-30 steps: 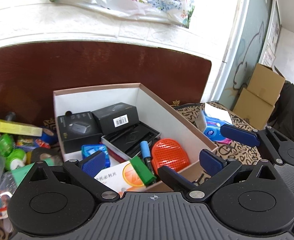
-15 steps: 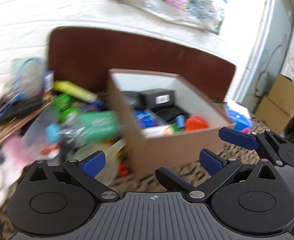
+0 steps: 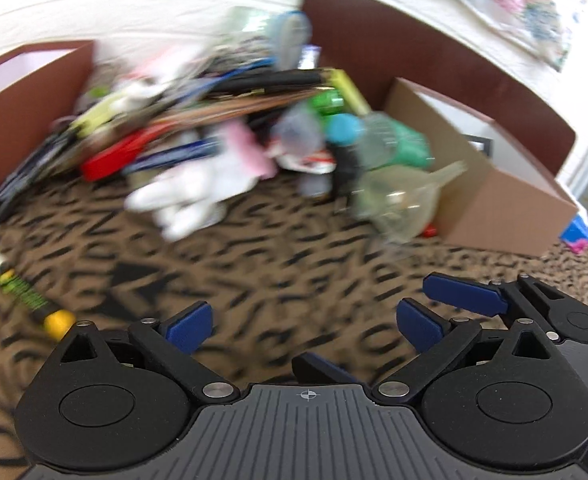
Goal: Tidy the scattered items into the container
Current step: 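Move the left tool back to the table toward the Flash Color marker, then grasp the Flash Color marker with the left tool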
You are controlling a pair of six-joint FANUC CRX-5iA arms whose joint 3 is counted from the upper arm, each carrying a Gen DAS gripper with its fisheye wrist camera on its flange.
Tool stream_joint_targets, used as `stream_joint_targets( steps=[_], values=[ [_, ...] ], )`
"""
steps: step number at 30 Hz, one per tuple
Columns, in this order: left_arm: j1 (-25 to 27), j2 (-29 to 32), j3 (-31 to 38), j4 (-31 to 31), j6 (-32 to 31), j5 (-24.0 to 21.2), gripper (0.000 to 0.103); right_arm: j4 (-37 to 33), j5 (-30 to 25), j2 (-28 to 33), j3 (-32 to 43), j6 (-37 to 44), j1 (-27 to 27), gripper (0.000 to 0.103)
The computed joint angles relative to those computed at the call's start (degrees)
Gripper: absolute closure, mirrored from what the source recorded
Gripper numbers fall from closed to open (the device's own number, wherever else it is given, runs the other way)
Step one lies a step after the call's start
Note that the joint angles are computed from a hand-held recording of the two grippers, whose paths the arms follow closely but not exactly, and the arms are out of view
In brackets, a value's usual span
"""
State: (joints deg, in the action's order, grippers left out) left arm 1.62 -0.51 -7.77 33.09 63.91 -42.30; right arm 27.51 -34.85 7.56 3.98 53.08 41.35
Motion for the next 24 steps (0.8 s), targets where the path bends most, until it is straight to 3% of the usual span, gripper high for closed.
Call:
stream_joint_targets(
  steps=[6,13,20,24],
  values=[
    [5.86,-3.32,-2.08,-4.24,5.78,0.65,0.003,-4.67,-1.57,4.91,6.20,8.09,2.68,0.000],
    [11.55,-1.02,0.57,-7.37,12.72,-2.44,0.018,-9.83,-4.49,10.46,14.18,15.71,4.11,0.004],
    [13.90,1.41,1.92,-5.25,11.31,-3.14,0.031,-13.98,-9.97,15.94,22.59,23.08,4.72,0.031],
    [13.99,2.93,3.57,-6.11,12.53,-3.32,0.037,-16.24,-11.37,18.15,26.34,26.10,4.70,0.038]
  ],
)
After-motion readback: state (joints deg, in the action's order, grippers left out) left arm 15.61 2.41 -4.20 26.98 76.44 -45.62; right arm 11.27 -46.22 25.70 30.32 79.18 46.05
